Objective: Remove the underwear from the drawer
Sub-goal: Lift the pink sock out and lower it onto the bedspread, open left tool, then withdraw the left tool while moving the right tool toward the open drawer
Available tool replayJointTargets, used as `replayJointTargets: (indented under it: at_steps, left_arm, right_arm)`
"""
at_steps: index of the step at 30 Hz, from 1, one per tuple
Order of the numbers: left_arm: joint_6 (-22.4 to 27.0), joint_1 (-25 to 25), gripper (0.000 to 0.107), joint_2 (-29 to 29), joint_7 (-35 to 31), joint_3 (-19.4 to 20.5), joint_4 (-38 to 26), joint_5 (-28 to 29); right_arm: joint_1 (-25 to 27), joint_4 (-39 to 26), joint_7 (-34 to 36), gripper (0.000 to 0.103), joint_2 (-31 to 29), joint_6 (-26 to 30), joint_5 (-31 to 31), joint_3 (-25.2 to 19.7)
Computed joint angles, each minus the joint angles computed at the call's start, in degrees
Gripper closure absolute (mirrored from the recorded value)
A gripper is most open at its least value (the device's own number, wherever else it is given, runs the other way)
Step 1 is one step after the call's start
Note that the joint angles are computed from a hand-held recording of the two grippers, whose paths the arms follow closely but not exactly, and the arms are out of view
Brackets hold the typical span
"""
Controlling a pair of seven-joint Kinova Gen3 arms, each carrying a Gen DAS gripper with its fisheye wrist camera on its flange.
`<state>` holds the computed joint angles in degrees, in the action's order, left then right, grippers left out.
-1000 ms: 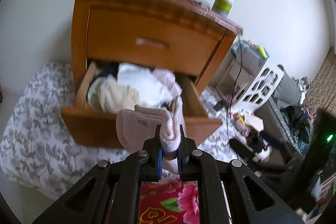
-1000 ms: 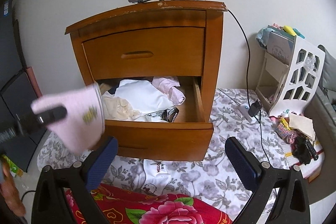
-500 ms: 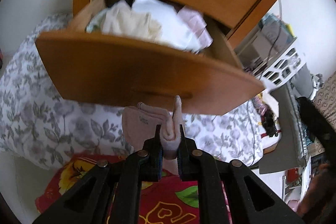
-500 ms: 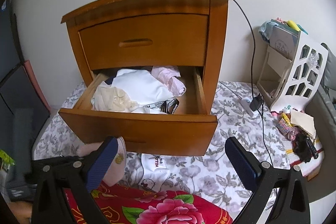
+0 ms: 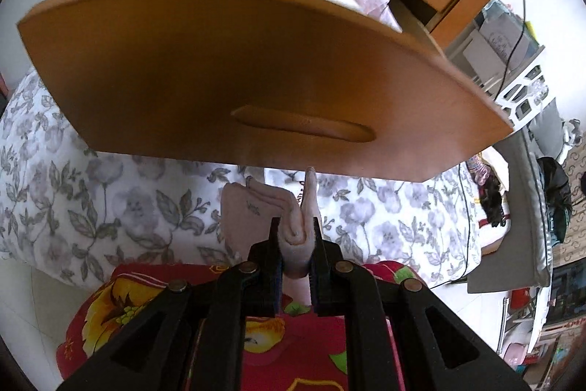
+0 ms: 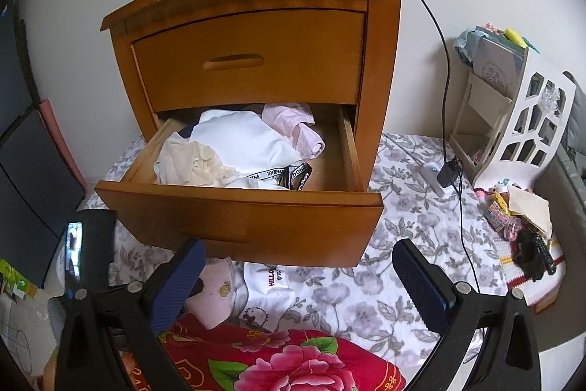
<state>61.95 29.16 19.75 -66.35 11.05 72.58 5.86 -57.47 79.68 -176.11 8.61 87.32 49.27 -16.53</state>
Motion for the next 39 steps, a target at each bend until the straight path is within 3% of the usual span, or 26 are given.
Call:
replayJointTargets:
  at_steps: [10, 13, 17, 28, 31, 34, 39]
  left_arm:
    - [3.42, 0.94, 0.094, 3.12, 0.89, -0.48, -1.95, -0.77]
    - [2.79, 1.11, 0.07, 2.02, 1.07, -0.62, -1.85, -1.27]
    - [2.49, 1.38, 0.065, 0.2, 1.53, -0.72, -1.94, -2.31]
    - [3.76, 5.45, 0.027, -5.88, 8.41, -1.69, -5.24, -14.76]
    - [5.27, 6.36, 0.021, -6.34, 9.86, -1.73, -7.07, -18.28]
    - [3.63, 7.32, 0.013, -8.0, 11.87, -1.97, -6.47, -22.93]
    - [2.01, 8.8, 0.009, -9.64, 17.8, -1.82, -7.15, -30.25]
  right_arm:
    - [0.39, -0.01, 0.47, 0.0, 0.22, -0.55, -0.77, 0.3]
    - [0.38, -0.07, 0.51, 0.0, 0.27, -0.49, -0.81, 0.32]
    - [0.24, -0.11, 0.47, 0.0, 0.27, -0.29, -0.63, 0.33]
    - [-0.41, -0.49, 0.12, 0.0, 0.41, 0.61, 0.29, 0.2]
    - [-0.44, -0.45, 0.15, 0.0, 0.38, 0.48, 0.35, 0.22]
    - [-0.47, -0.52, 0.25, 0.0, 0.43, 0.38, 0.36, 0.25]
    - [-0.4, -0.33, -0.02, 0.0, 0.34, -0.07, 0.47, 0.31]
